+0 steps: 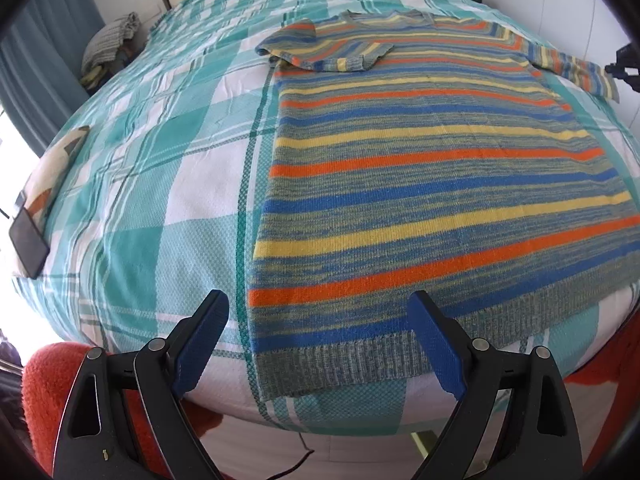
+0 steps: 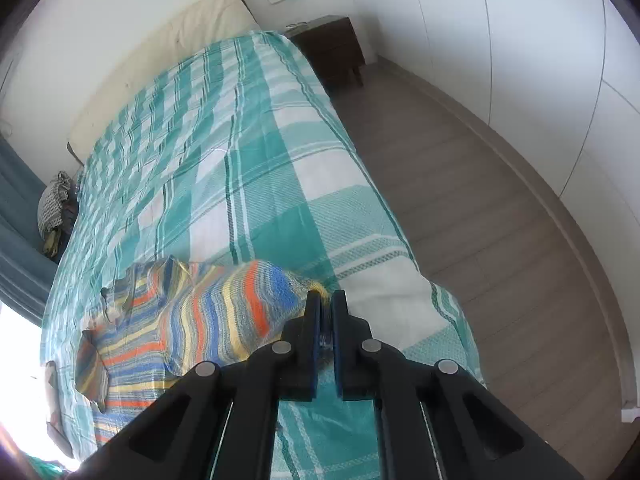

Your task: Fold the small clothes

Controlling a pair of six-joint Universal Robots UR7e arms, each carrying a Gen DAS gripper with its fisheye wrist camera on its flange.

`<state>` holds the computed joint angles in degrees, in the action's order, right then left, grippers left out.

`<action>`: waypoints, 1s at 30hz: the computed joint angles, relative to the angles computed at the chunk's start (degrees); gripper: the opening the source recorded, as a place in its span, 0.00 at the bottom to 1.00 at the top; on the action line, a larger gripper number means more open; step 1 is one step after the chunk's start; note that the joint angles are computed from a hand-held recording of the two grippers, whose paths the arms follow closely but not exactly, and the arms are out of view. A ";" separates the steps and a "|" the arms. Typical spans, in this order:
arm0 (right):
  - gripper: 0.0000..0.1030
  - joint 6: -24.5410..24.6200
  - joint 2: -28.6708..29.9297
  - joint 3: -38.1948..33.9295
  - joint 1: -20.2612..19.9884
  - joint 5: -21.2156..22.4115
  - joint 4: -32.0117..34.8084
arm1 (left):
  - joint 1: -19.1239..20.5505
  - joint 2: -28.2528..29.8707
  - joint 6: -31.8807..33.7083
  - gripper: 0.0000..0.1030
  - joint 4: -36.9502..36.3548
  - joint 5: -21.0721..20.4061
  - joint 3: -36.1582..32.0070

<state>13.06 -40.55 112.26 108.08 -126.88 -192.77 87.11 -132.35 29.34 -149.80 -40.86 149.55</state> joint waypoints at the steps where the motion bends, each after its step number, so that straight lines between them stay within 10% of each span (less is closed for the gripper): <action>1: 0.11 1.93 -0.81 1.64 -1.57 1.62 -1.14 | -0.57 -0.43 0.40 0.90 0.15 0.48 0.41; 13: 0.41 10.46 4.05 16.61 -9.00 24.31 -24.54 | 0.43 1.50 -1.72 0.90 1.42 -0.10 -0.19; 18: 0.40 5.45 11.63 13.33 -9.17 21.24 -35.31 | 2.25 2.46 -1.47 0.90 0.72 -1.61 -0.71; 21: 0.06 5.04 11.49 12.60 -9.84 22.53 -33.82 | 2.89 2.62 -1.97 0.90 1.08 -1.85 -1.20; 27: 0.05 5.75 6.23 14.71 -4.11 7.46 -29.13 | 3.71 3.33 -1.52 0.90 0.11 -2.41 -1.55; 30: 0.05 7.21 5.92 14.44 -6.30 7.36 -23.39 | 3.06 3.43 -0.85 0.90 -0.61 -1.72 -1.12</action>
